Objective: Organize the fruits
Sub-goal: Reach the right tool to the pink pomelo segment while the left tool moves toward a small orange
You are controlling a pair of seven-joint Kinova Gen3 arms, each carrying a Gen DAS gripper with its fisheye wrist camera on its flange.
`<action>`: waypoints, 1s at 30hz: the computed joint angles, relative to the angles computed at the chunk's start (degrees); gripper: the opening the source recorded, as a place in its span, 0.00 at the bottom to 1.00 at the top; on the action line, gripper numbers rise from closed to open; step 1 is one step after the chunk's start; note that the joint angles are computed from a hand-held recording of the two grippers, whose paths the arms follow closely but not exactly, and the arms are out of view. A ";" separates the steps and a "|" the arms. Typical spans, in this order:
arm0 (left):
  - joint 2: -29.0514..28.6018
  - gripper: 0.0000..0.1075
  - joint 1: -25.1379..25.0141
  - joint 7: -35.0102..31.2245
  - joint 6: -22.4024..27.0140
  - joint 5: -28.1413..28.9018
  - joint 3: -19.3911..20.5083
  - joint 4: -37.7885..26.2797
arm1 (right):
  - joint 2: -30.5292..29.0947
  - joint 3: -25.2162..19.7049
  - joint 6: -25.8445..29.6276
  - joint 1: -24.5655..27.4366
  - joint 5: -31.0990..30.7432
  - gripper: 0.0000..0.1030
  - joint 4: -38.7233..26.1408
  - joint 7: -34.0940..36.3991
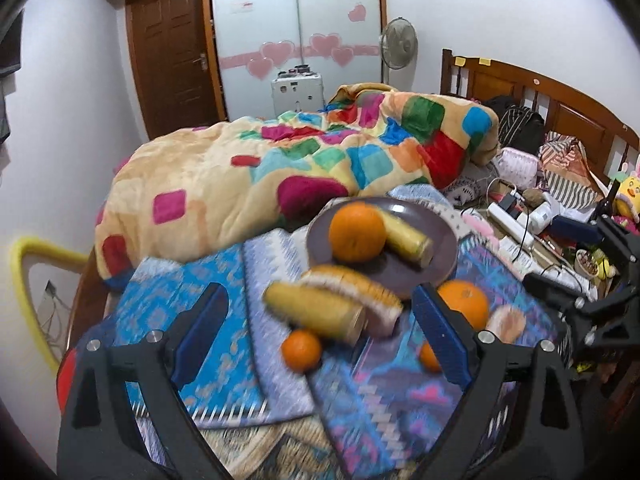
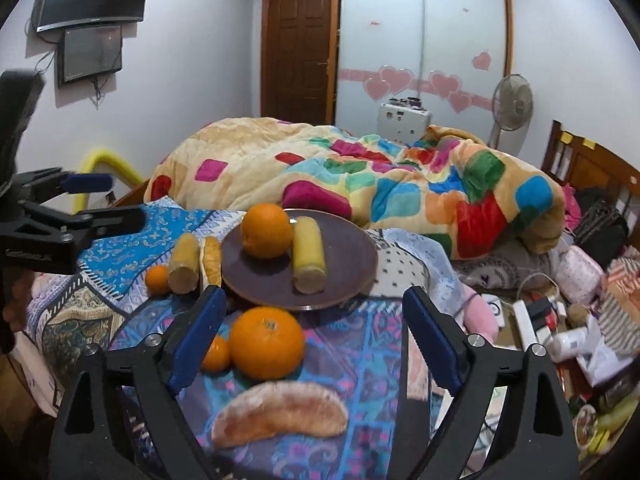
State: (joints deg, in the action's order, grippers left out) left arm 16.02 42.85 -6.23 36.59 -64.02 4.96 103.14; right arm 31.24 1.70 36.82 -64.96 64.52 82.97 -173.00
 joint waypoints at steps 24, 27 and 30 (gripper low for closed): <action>-0.36 0.88 0.12 12.47 -4.72 -2.10 0.85 11.68 | 4.34 0.97 7.28 -4.78 -2.66 0.96 3.85 -5.61; 0.51 0.88 0.36 12.89 -4.98 -3.08 0.47 11.03 | 2.62 -0.09 6.89 -3.63 -2.03 0.89 6.27 -6.80; 1.97 0.88 0.09 12.01 -5.67 -2.84 -0.01 9.61 | 1.22 -1.03 6.52 -2.35 -1.22 0.79 8.05 -7.95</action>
